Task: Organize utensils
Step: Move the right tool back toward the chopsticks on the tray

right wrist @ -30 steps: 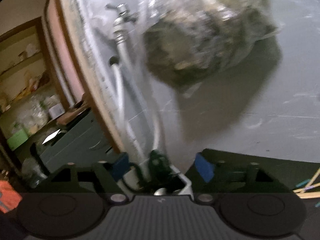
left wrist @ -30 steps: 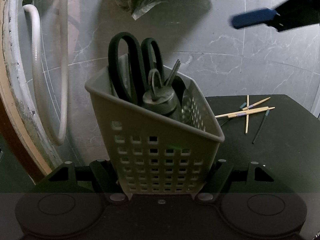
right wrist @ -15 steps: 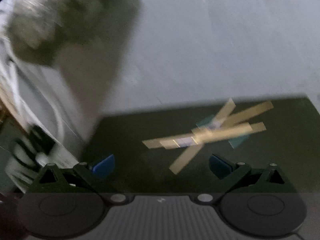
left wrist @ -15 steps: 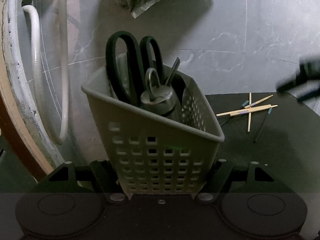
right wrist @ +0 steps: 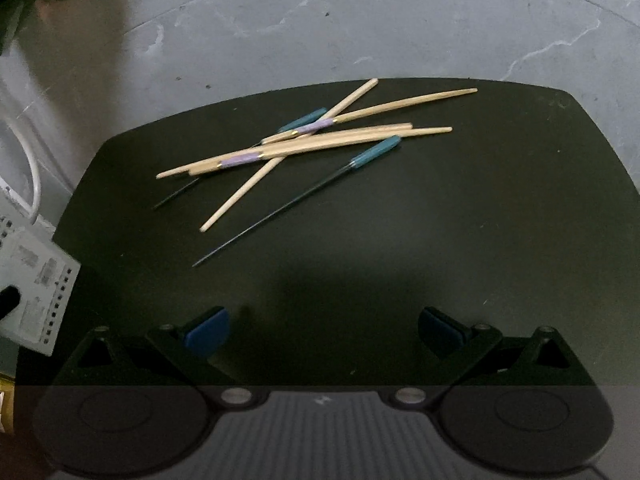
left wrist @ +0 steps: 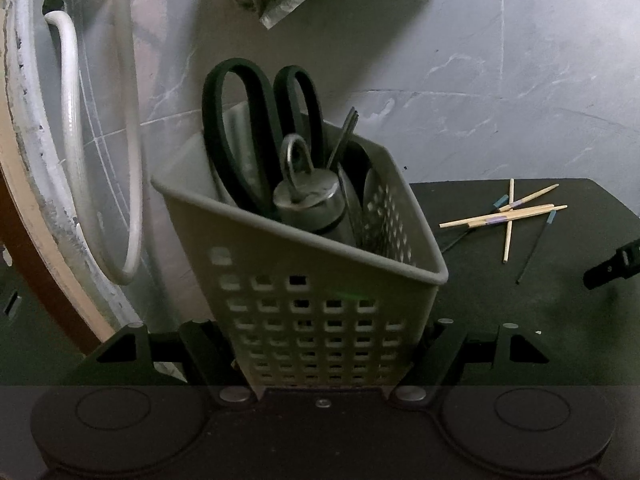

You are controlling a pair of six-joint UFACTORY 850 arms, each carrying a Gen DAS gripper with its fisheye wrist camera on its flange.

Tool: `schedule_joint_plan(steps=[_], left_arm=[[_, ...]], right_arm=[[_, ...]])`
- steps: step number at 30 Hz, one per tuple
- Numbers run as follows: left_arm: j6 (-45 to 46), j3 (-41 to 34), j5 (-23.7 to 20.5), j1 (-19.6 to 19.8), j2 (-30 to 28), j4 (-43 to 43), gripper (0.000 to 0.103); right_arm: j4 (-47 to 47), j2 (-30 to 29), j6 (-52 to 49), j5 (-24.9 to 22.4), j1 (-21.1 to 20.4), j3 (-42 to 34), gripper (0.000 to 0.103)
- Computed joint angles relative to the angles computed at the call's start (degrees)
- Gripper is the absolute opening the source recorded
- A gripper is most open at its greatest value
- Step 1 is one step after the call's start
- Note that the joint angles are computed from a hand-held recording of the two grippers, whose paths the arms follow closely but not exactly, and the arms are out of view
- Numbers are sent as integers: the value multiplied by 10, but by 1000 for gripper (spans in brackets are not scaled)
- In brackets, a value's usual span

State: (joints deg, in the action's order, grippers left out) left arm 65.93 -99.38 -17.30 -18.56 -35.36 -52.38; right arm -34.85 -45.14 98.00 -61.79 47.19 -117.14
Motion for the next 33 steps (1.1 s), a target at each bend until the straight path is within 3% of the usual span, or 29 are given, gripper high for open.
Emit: schedule_joint_plan(steps=[8,14,18,21,26,30,33], left_arm=[[-94,2,23,-13,3,81,78],[-175,-1,37,-22,2,156,78],[-225,3,48,-27,3,201,79],[-272,4,55,-31,4,244,79],[-341,3,61,-36,3,308,79],[-383,5,64,-39,4,346,79],[-409,6,67,-41,5,369,80]], right_arm=[[-24,15,-11,40,-25,29,103],[-22,27,-203,106,-52,42,103],[-36,25,-359,102,-70,30,103],[-34,36,-427,131,-91,41,103],[103,45,-567,210,-142,54,103],[248,28,-721,220,-167,29,102],[290,9,-784,204,-171,-4,98]])
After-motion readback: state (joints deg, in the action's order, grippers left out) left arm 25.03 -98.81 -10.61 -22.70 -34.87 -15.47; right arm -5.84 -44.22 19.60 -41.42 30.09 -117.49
